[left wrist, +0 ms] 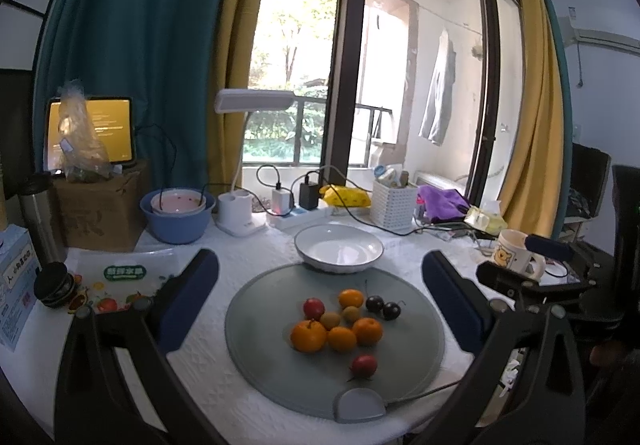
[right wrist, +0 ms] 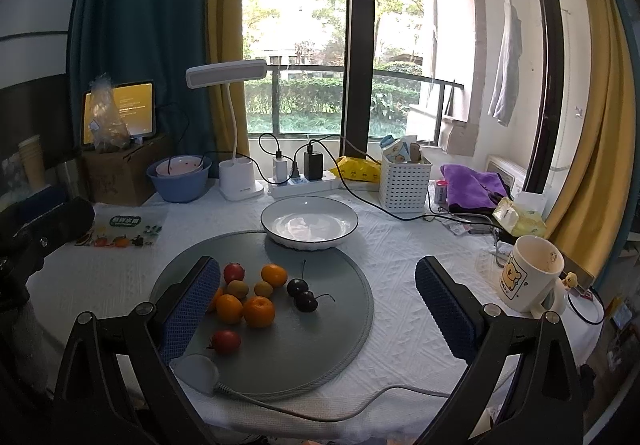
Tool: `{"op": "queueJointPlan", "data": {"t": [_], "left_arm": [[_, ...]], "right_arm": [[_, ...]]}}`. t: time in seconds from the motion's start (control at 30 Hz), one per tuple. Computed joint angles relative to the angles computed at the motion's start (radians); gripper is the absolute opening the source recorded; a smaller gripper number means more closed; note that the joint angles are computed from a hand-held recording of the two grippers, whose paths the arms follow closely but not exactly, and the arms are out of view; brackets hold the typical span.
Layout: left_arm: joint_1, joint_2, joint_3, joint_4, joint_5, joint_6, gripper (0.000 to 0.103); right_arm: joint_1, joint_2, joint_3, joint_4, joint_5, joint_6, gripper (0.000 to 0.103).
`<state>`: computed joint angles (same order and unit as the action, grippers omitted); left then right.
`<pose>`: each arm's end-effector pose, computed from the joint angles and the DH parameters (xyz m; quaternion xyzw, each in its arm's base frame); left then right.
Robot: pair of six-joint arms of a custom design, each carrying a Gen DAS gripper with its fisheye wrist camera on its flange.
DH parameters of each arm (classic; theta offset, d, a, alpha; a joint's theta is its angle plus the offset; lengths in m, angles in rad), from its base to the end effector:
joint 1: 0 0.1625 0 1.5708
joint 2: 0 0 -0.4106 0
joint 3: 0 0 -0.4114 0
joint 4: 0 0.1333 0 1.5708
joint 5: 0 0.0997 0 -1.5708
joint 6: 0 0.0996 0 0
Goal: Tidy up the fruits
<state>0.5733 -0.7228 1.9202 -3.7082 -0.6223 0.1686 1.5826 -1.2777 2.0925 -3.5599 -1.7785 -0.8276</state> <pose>-0.3574 -0.4857 0.0973 0.2640 0.7760 -0.5327 0.2104 0.1190 -0.5279 0.3106 0.2850 -0.7796 0.4716 0.2978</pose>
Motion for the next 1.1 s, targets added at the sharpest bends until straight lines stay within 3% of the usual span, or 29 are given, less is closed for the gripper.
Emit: {"op": "queueJointPlan", "data": {"t": [0.37, 0.67, 1.0, 1.1], "left_arm": [[0.010, 0.025, 0.000, -0.064, -0.023, 0.049, 0.102], [0.054, 0.020, 0.014, 0.045, -0.039, -0.068, 0.102], [0.117, 0.023, 0.026, 0.140, -0.035, -0.167, 0.102], [0.138, 0.025, 0.028, 0.163, -0.041, -0.183, 0.102]], "right_arm": [[-0.012, 0.017, -0.003, 0.007, 0.001, -0.005, 0.101], [-0.031, 0.059, -0.036, 0.093, -0.028, 0.009, 0.099], [-0.039, 0.129, -0.092, 0.248, -0.076, 0.028, 0.078], [-0.039, 0.144, -0.102, 0.299, -0.077, 0.037, 0.077]]}}
